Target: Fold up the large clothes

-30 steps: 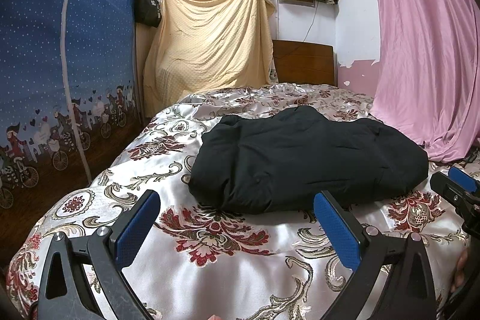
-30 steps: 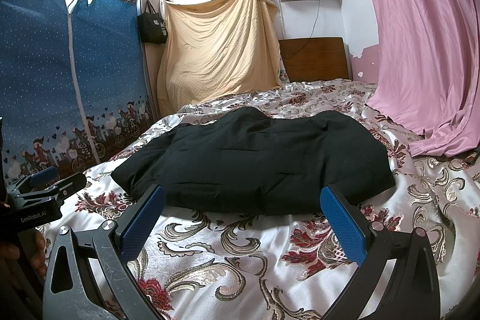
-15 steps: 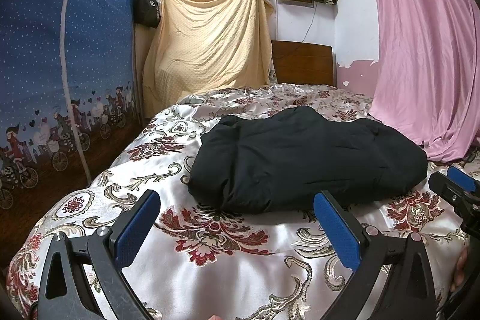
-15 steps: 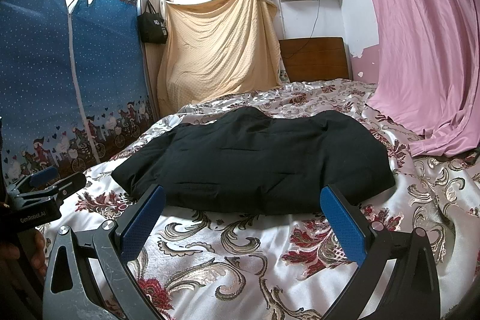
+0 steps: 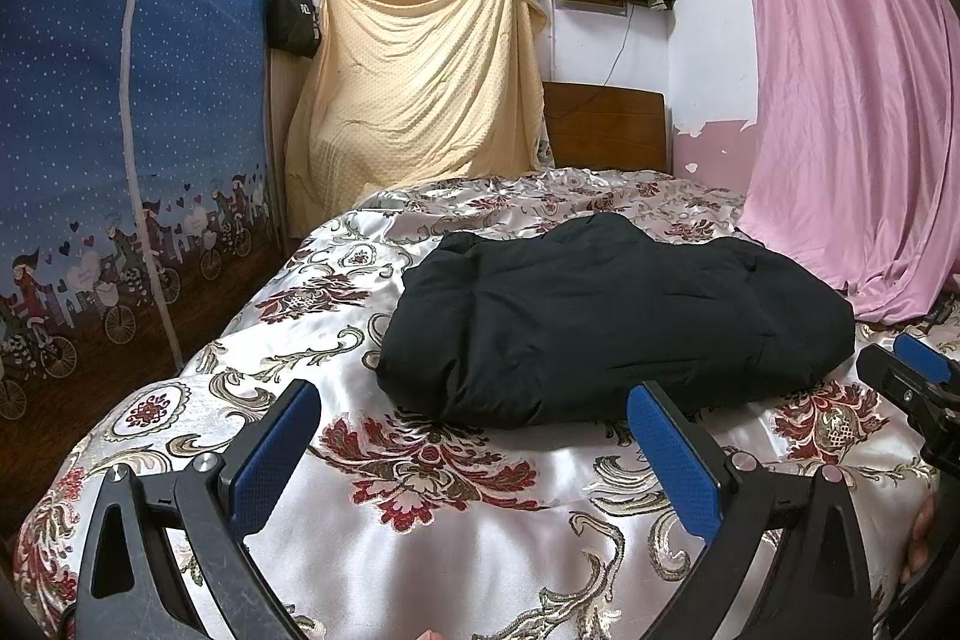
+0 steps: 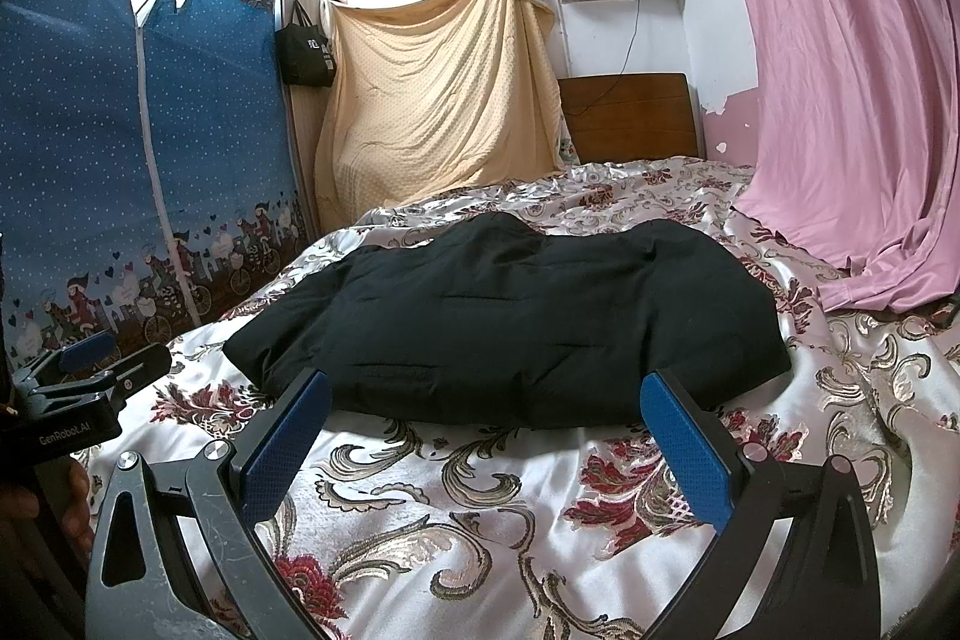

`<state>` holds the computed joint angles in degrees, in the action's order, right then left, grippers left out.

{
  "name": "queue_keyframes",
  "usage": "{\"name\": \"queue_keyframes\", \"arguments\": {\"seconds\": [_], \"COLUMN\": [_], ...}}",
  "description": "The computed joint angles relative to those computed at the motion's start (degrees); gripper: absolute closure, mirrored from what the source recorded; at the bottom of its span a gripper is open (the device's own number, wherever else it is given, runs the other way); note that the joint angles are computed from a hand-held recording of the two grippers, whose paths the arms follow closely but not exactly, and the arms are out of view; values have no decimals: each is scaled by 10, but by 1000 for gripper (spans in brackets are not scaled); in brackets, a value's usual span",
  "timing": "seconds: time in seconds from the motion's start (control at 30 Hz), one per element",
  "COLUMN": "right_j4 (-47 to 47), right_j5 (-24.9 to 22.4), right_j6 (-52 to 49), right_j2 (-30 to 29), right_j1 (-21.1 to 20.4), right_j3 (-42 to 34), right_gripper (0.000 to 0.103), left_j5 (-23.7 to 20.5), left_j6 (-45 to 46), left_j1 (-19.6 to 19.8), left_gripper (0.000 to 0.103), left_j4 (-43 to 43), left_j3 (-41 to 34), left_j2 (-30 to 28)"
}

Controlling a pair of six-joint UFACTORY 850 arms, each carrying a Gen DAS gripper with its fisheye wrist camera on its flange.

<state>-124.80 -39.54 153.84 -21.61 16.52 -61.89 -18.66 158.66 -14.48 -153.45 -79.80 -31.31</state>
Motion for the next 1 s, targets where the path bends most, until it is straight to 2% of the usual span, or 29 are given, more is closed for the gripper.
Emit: {"name": "queue_keyframes", "arguments": {"seconds": [1.0], "right_j4": [3], "right_j5": [-1], "right_j6": [-2], "right_j2": [-2], "right_j1": [1], "right_j3": [-2], "right_gripper": [1], "left_j5": [-2], "left_j6": [0], "left_j1": [1], "left_gripper": [0], "left_j4": [1], "left_j3": [0], "left_j2": [0]}}
